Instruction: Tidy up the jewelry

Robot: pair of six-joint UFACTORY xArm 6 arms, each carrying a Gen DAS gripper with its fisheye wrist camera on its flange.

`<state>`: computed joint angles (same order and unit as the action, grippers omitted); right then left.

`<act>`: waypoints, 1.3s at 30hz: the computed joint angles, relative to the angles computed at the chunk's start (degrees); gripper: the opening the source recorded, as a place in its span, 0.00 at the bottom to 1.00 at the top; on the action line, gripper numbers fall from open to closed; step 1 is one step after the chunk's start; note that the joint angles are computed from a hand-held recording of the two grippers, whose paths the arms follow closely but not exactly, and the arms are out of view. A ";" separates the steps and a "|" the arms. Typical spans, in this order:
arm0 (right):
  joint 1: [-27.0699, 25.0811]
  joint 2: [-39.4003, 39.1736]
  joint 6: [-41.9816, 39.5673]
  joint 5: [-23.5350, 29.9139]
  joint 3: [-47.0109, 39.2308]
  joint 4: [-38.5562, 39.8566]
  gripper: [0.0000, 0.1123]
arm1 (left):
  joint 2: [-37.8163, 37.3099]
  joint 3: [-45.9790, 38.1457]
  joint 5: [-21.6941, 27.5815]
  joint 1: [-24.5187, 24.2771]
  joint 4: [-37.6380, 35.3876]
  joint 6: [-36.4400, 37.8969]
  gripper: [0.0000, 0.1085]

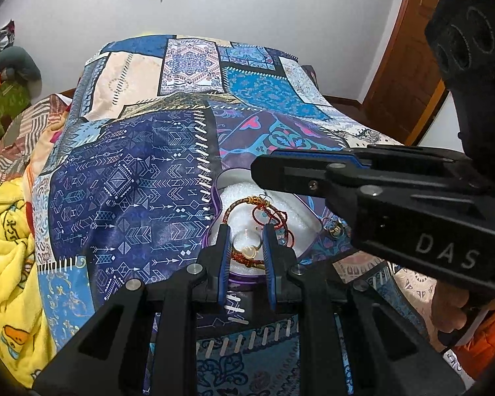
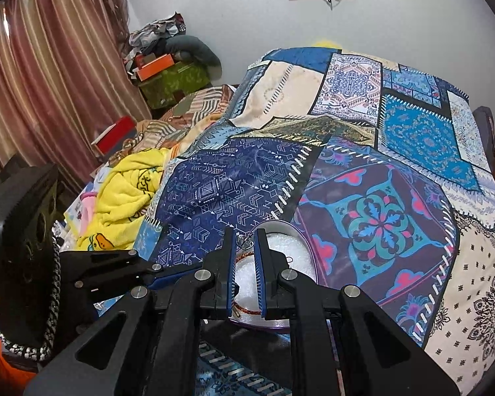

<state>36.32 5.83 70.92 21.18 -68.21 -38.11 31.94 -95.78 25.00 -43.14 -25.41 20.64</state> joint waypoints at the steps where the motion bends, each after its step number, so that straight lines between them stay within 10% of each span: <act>1: 0.00 0.10 -0.40 -0.06 -0.06 0.29 0.08 | 0.04 -0.08 0.07 0.07 -0.08 0.06 0.16; 13: 0.24 -0.75 1.02 1.10 -0.05 -0.81 0.23 | -0.40 0.14 -0.27 0.29 3.00 -3.16 0.27; 39: 2.20 -21.00 14.92 16.36 15.97 -9.92 0.23 | -3.48 1.01 0.89 -3.71 5.55 -6.25 0.29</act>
